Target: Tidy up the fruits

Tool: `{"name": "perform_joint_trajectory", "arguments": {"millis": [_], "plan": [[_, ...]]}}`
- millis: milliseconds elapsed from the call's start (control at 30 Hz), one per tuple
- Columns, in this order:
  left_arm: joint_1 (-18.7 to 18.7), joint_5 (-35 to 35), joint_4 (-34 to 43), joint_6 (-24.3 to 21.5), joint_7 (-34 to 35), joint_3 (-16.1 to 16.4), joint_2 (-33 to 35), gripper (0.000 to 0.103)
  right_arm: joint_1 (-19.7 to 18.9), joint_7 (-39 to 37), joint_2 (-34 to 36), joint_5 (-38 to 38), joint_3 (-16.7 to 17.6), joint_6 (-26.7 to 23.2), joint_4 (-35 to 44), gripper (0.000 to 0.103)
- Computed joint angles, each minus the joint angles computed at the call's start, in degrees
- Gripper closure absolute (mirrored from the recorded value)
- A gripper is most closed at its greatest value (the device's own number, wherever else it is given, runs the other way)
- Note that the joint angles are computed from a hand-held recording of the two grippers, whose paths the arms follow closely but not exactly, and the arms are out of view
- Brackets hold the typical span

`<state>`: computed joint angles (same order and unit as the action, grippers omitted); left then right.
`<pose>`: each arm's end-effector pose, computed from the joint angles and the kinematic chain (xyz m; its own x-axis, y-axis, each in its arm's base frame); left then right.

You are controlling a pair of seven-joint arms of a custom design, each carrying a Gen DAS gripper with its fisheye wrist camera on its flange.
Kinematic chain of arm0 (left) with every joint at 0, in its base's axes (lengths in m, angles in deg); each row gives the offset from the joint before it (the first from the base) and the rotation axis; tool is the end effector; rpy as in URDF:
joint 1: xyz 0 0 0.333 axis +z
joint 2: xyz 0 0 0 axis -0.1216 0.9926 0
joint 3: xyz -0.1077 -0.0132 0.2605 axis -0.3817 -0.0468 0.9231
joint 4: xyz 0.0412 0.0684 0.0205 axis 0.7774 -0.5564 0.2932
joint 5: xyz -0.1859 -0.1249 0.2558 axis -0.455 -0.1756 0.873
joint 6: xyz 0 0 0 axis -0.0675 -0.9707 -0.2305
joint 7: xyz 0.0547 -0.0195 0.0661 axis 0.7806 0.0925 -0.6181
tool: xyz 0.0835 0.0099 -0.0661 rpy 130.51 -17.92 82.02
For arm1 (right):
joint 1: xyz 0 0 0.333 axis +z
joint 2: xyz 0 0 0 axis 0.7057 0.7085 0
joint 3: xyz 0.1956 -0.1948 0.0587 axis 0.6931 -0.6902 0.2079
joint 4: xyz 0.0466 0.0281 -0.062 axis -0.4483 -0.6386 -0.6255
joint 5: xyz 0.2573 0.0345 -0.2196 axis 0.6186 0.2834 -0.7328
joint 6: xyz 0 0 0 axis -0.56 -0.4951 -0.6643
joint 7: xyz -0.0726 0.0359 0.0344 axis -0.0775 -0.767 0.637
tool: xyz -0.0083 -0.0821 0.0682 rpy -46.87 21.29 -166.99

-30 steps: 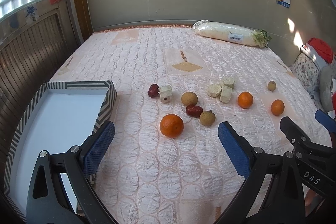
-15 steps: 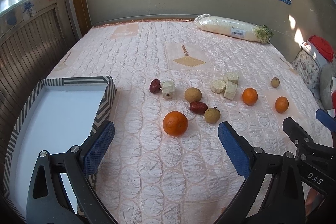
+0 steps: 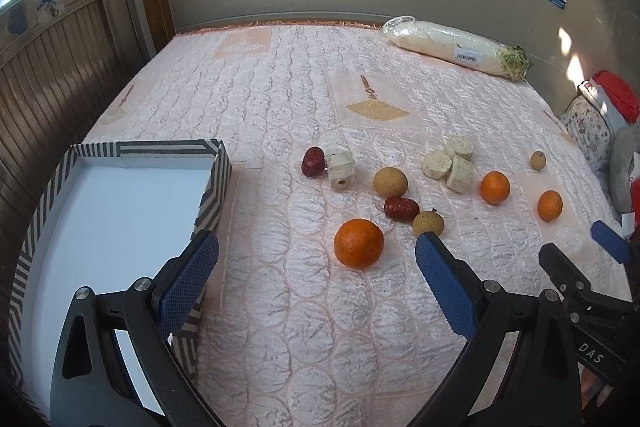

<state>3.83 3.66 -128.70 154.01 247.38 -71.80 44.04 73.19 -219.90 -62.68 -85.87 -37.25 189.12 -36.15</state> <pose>0.5559 -0.0245 0.3044 -0.3411 -0.9397 0.0233 -0.7203 0.2453 -0.6489 0.4546 0.2858 0.3013 -0.2833 -0.9586 0.0273 -0.6858 0.1827 -0.7045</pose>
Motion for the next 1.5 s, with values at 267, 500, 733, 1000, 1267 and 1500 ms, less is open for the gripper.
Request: {"name": "perform_joint_trajectory", "arguments": {"millis": [267,500,733,1000,1267,1500], "plan": [[-4.4,14.9,1.8,-11.3,-15.6,7.9,-0.2,0.006,-2.0,4.1,0.5,-5.4,-1.4,9.8,-0.3,0.020],[-6.1,22.9,2.2,-12.8,-19.2,9.5,1.5,0.019,-2.4,4.3,1.6,-6.5,-1.6,12.9,1.0,0.030],[-7.4,30.8,4.2,-12.9,-25.6,11.3,4.7,0.056,-2.6,0.5,5.7,-6.5,-2.2,18.0,5.2,0.038],[-4.7,30.0,2.8,-11.3,-23.5,8.4,3.9,0.074,-2.5,-11.5,13.2,1.7,-4.1,26.5,12.8,0.052],[-3.6,29.9,2.2,-11.7,-23.9,8.5,3.1,0.074,-5.2,-30.1,19.4,16.8,-0.5,27.9,19.3,0.063],[-2.6,28.9,1.3,-11.7,-23.4,7.7,2.4,0.074,-0.8,-34.7,21.2,22.3,-4.3,26.4,21.4,0.078]]}}
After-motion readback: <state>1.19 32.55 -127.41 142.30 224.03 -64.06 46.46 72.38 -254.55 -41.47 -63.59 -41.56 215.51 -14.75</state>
